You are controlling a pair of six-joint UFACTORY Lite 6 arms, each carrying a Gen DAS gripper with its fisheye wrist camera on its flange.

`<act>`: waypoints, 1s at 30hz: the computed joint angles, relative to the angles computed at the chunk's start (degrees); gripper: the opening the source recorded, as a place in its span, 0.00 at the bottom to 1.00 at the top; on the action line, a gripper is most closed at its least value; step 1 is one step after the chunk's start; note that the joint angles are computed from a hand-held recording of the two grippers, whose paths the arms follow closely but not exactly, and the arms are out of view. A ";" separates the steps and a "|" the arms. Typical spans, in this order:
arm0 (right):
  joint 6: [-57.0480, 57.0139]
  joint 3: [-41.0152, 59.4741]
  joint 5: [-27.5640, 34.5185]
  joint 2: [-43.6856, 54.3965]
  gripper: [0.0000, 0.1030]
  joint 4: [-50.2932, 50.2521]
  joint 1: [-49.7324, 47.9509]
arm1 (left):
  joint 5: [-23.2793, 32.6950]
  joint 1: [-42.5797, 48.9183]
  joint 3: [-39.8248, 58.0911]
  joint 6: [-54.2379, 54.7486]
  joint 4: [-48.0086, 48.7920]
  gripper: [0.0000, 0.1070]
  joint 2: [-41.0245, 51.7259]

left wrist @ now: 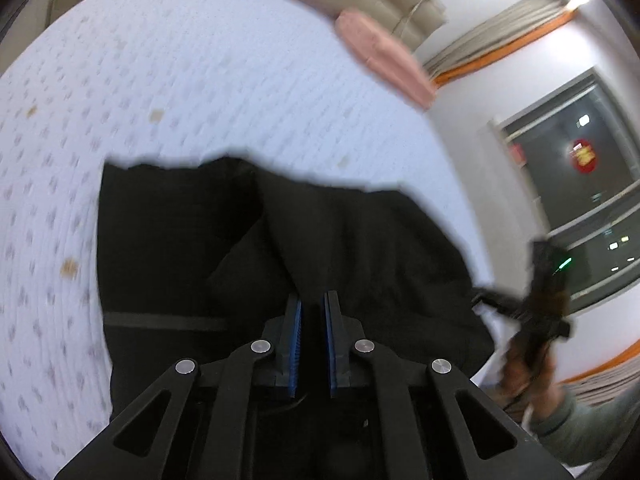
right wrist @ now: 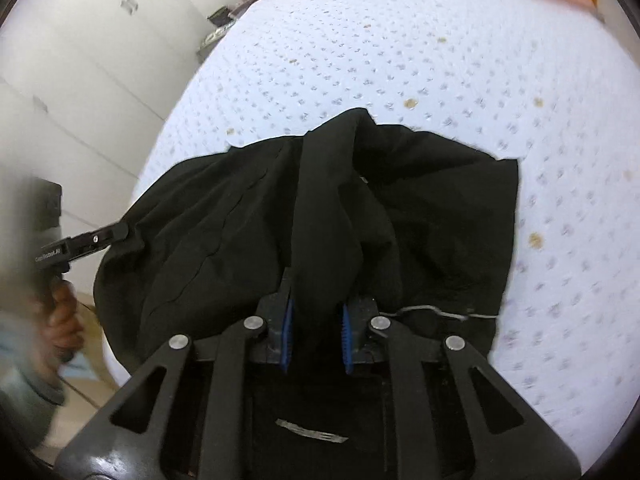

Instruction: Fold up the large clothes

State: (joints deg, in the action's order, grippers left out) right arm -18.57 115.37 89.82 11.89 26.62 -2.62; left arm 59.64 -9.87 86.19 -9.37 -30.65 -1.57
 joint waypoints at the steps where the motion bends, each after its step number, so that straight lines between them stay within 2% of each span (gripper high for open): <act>1: -0.77 -1.75 -1.15 -0.61 0.16 -1.10 0.44 | -1.12 -1.94 -2.48 -0.62 1.52 0.10 -0.09; 6: -4.59 -18.33 -13.40 -6.29 0.21 -12.25 6.53 | -8.23 -11.71 -5.79 -6.72 11.84 0.12 4.54; 9: -4.42 -24.68 -17.36 -8.12 0.28 -13.47 7.09 | -7.63 -15.20 -3.51 -10.00 19.14 0.15 7.09; 12: -3.91 -25.40 -16.54 -8.57 0.31 -14.16 6.86 | -3.30 -15.81 0.46 -10.75 22.24 0.22 7.38; 14: -4.20 -23.08 -14.44 -8.39 0.36 -14.79 6.22 | 0.51 -15.46 4.36 -11.99 24.52 0.36 6.76; 15: -4.52 -21.76 -12.98 -8.47 0.39 -15.02 5.82 | 2.29 -15.34 6.66 -12.62 25.59 0.38 6.52; 19: -6.80 -13.82 -6.96 -9.39 0.41 -14.39 3.01 | 8.47 -17.12 18.37 -14.78 30.86 0.38 8.82; 22: -6.91 -8.86 -4.36 -10.09 0.43 -12.24 2.44 | 10.47 -21.70 25.48 -16.83 34.37 0.39 11.46; 25: -6.23 -9.97 -6.64 -11.65 0.43 -10.91 4.04 | 11.35 -27.99 31.07 -18.53 38.75 0.43 16.91; 30: -6.55 -29.43 -16.15 -19.72 0.43 -13.45 8.86 | 5.75 -35.35 17.23 -25.46 43.18 0.44 15.61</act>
